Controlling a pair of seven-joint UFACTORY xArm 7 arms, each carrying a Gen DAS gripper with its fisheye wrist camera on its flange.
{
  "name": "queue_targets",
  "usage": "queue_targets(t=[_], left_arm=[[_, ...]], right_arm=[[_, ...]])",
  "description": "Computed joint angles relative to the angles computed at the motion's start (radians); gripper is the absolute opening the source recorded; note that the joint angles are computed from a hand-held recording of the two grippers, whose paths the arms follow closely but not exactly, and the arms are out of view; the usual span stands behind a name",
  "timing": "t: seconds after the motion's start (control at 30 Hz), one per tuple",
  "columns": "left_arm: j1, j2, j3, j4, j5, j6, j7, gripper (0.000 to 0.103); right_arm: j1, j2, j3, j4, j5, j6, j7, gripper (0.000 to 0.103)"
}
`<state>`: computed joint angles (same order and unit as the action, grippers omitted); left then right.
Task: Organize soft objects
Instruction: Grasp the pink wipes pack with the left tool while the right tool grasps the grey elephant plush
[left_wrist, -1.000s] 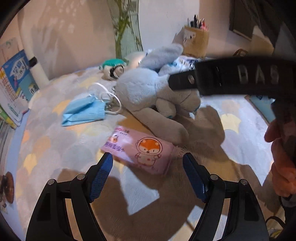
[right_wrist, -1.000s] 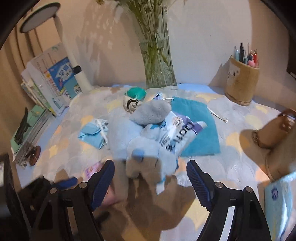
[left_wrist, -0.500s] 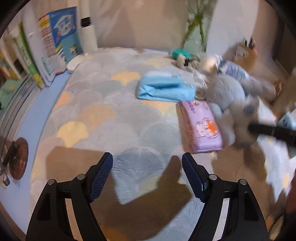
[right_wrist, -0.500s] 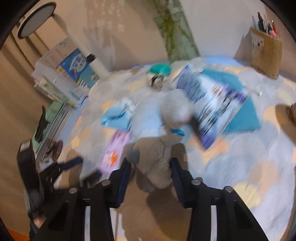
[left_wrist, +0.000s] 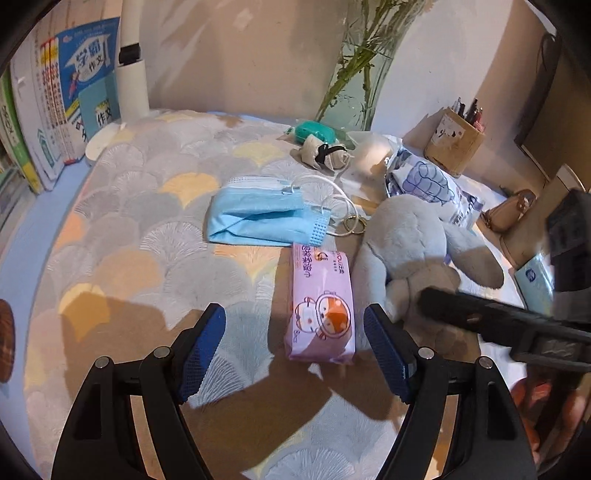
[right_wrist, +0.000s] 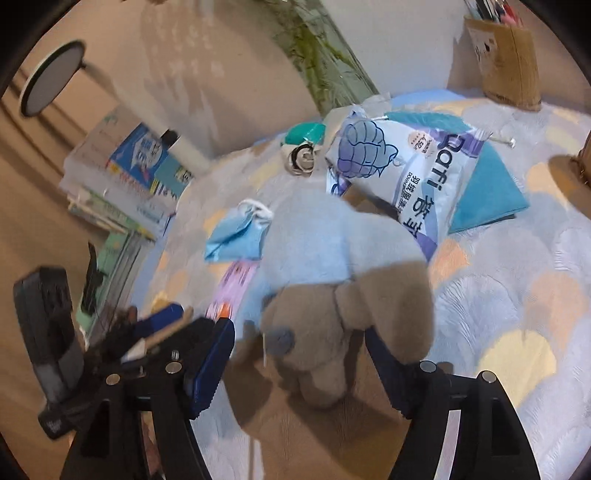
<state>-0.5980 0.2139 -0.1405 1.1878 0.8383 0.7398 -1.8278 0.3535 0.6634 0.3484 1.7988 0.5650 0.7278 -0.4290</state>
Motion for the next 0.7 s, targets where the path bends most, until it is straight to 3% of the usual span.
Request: queue_targets(t=[0.07, 0.1, 0.13, 0.17, 0.27, 0.4, 0.47, 0.53, 0.57, 0.63, 0.7], left_arm=[[0.003, 0.008, 0.001, 0.008, -0.010, 0.003, 0.011, 0.075], [0.004, 0.007, 0.003, 0.007, -0.012, 0.001, 0.010, 0.075], [0.004, 0.008, 0.005, 0.005, -0.012, -0.005, 0.005, 0.075], [0.006, 0.007, 0.008, 0.000, -0.006, -0.022, -0.005, 0.075], [0.008, 0.012, 0.011, -0.002, 0.003, -0.055, -0.015, 0.075], [0.005, 0.039, 0.017, 0.016, 0.004, -0.069, 0.000, 0.075], [0.000, 0.062, 0.028, 0.031, 0.007, -0.078, -0.004, 0.075], [-0.023, 0.090, 0.038, 0.072, 0.026, -0.024, -0.001, 0.074], [-0.030, 0.104, 0.039, 0.094, 0.023, 0.002, 0.017, 0.072], [-0.044, 0.116, 0.043, 0.114, 0.029, 0.029, 0.040, 0.058], [-0.057, 0.120, 0.048, 0.121, 0.037, 0.051, 0.046, 0.041]], right_arm=[[0.016, 0.039, -0.003, 0.043, -0.043, 0.014, 0.033, 0.072], [0.026, 0.022, -0.009, 0.014, -0.030, -0.032, 0.001, 0.069], [0.030, 0.015, -0.005, 0.001, -0.044, -0.046, -0.022, 0.048], [0.027, 0.020, 0.001, 0.007, -0.053, -0.022, -0.037, 0.039], [-0.004, -0.005, 0.022, -0.040, -0.015, -0.020, -0.075, 0.039], [-0.068, -0.136, 0.031, -0.217, 0.030, -0.023, -0.197, 0.039], [-0.098, -0.212, 0.019, -0.309, 0.044, -0.001, -0.284, 0.039], [-0.082, -0.251, -0.024, -0.353, 0.010, -0.011, -0.299, 0.042], [-0.076, -0.258, -0.042, -0.357, -0.010, -0.008, -0.296, 0.056], [-0.056, -0.273, -0.083, -0.370, -0.050, -0.050, -0.230, 0.073], [-0.078, -0.288, -0.082, -0.374, -0.027, -0.049, -0.216, 0.073]])
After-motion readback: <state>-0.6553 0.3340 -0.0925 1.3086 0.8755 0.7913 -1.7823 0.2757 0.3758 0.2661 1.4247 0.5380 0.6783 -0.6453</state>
